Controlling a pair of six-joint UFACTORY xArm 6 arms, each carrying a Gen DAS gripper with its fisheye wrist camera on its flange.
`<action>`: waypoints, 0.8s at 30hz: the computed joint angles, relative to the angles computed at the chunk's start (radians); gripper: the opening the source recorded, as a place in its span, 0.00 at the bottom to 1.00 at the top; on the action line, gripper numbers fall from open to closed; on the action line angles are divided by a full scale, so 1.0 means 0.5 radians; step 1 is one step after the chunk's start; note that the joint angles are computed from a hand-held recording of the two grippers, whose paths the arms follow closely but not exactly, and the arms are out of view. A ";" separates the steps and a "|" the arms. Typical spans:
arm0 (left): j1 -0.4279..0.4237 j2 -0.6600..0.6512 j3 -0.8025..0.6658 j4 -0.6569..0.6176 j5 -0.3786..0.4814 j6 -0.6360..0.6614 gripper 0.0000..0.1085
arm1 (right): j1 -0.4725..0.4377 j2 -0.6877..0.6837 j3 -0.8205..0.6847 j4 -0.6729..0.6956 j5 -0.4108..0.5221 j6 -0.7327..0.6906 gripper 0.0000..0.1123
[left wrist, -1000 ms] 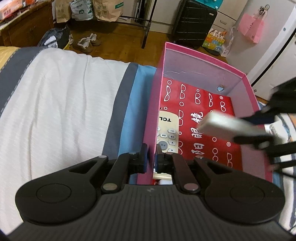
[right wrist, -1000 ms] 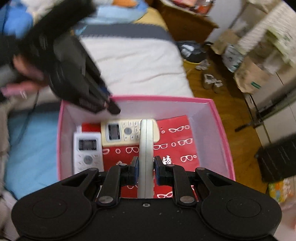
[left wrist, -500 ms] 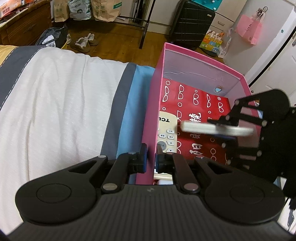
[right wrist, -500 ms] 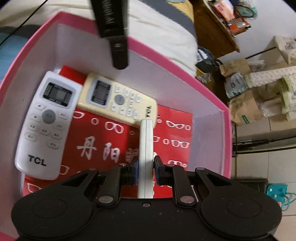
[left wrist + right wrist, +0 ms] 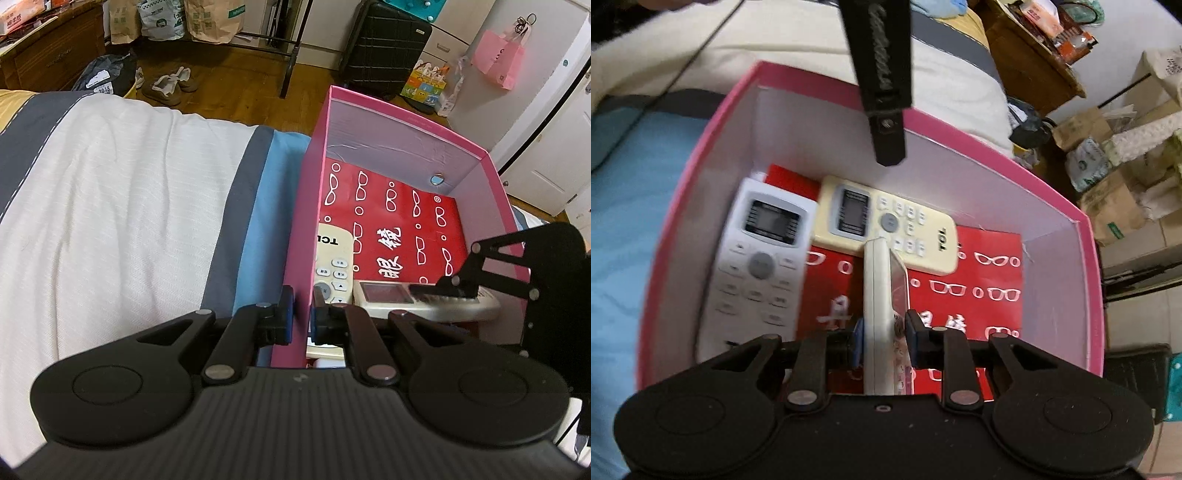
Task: Organize rigid objects
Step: 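Carry the power bank into the pink box and lower it, then open the right tool and grasp the large white charger on the bed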
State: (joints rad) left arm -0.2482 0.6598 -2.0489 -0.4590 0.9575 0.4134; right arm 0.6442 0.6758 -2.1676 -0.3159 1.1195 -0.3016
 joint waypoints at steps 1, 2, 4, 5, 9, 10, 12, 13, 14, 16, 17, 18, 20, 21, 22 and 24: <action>-0.001 0.001 -0.004 0.003 0.001 -0.006 0.07 | -0.001 -0.009 0.018 0.000 -0.014 0.001 0.25; -0.002 0.002 -0.005 0.007 0.001 -0.010 0.07 | -0.005 -0.009 0.017 0.025 -0.016 0.006 0.26; -0.002 0.001 -0.007 0.010 0.002 -0.016 0.07 | -0.039 0.015 -0.072 0.242 0.071 0.016 0.30; -0.003 0.001 -0.006 0.012 0.000 -0.017 0.07 | -0.067 0.052 -0.170 0.395 0.157 0.038 0.29; -0.004 -0.003 0.001 0.014 -0.004 -0.018 0.07 | -0.124 0.013 -0.172 0.593 0.150 0.191 0.32; -0.004 -0.004 0.002 0.015 -0.004 -0.017 0.07 | -0.142 -0.040 -0.112 0.609 0.108 0.262 0.32; -0.003 -0.005 0.005 0.010 -0.005 -0.017 0.07 | -0.186 -0.144 0.009 0.667 0.022 0.439 0.32; -0.003 -0.008 0.009 0.009 -0.008 -0.014 0.07 | -0.215 -0.226 0.101 0.722 -0.039 0.548 0.32; -0.003 -0.010 0.013 0.006 -0.009 -0.012 0.07 | -0.235 -0.308 0.204 0.759 -0.108 0.628 0.32; -0.004 -0.013 0.017 0.008 -0.012 -0.009 0.07 | -0.269 -0.480 0.415 0.775 -0.239 0.853 0.32; -0.006 -0.016 0.021 0.013 -0.017 -0.008 0.07 | -0.283 -0.548 0.490 0.775 -0.271 0.955 0.32; -0.008 -0.018 0.025 0.020 -0.020 -0.010 0.07 | -0.295 -0.617 0.574 0.765 -0.306 1.060 0.32; -0.011 -0.021 0.028 0.031 -0.023 -0.006 0.07 | -0.305 -0.769 0.767 0.676 -0.367 1.299 0.32; -0.012 -0.017 0.018 0.038 -0.016 -0.010 0.07 | -0.303 -0.842 0.876 0.612 -0.417 1.393 0.32; -0.012 -0.008 0.003 0.044 -0.007 -0.016 0.07 | -0.300 -0.947 1.044 0.545 -0.522 1.496 0.32; -0.016 0.002 -0.015 0.058 -0.002 -0.029 0.07 | -0.306 -1.102 1.292 0.521 -0.646 1.677 0.33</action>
State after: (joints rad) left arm -0.2561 0.6610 -2.0562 -0.4303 0.9563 0.3989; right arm 0.4910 0.1245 -1.5215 -0.0555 0.7966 0.5370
